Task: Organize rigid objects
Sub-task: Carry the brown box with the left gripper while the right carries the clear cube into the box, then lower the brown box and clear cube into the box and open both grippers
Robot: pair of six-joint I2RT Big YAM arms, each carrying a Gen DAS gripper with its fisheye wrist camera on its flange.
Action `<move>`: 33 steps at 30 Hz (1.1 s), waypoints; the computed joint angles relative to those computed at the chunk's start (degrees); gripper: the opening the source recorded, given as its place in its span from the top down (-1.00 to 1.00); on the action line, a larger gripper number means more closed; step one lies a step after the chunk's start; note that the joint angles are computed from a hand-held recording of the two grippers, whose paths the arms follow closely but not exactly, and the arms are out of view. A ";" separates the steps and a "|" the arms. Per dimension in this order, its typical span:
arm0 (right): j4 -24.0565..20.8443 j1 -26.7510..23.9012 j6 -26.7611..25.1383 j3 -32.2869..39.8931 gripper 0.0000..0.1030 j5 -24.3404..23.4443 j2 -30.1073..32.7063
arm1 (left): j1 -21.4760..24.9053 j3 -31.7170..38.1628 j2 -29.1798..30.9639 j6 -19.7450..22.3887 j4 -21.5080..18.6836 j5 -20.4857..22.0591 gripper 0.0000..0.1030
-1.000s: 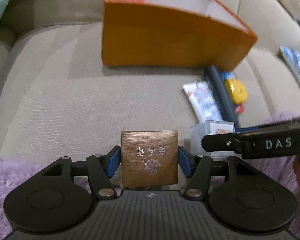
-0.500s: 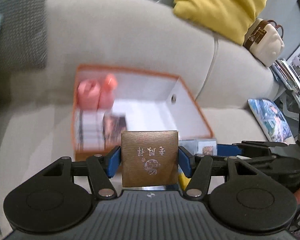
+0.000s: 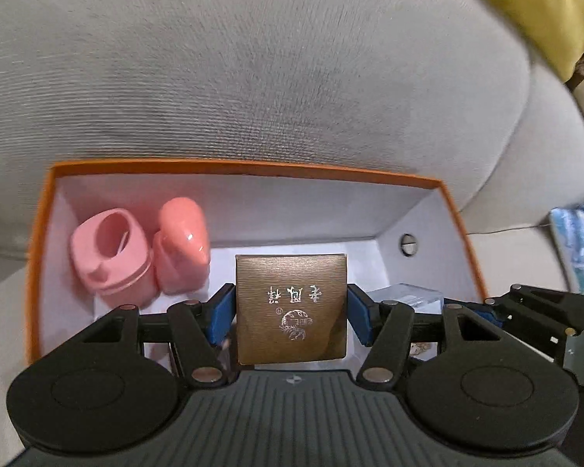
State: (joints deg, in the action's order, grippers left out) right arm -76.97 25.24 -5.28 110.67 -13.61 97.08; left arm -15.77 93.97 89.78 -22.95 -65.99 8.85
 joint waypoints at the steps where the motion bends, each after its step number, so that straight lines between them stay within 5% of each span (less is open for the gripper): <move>1: -0.15 -0.17 -0.61 0.40 -0.05 0.25 0.91 | -0.22 0.49 0.96 0.21 -0.03 -0.81 -0.33; 14: 0.35 0.66 -2.03 3.34 -0.04 1.34 6.88 | -3.43 4.57 7.69 -1.21 -2.77 -9.53 -0.34; 21: 0.05 0.88 -0.54 4.30 -0.04 2.20 7.84 | -3.29 2.35 5.42 -0.55 -1.10 -9.38 -0.57; 33: -1.02 2.13 2.92 7.53 -0.05 5.29 9.02 | 0.74 -3.38 -4.42 7.98 -1.75 -1.85 -0.35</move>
State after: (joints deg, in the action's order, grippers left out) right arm -78.00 27.37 -2.35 118.20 -8.32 106.10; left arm -15.02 90.59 85.36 -14.97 -67.74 7.00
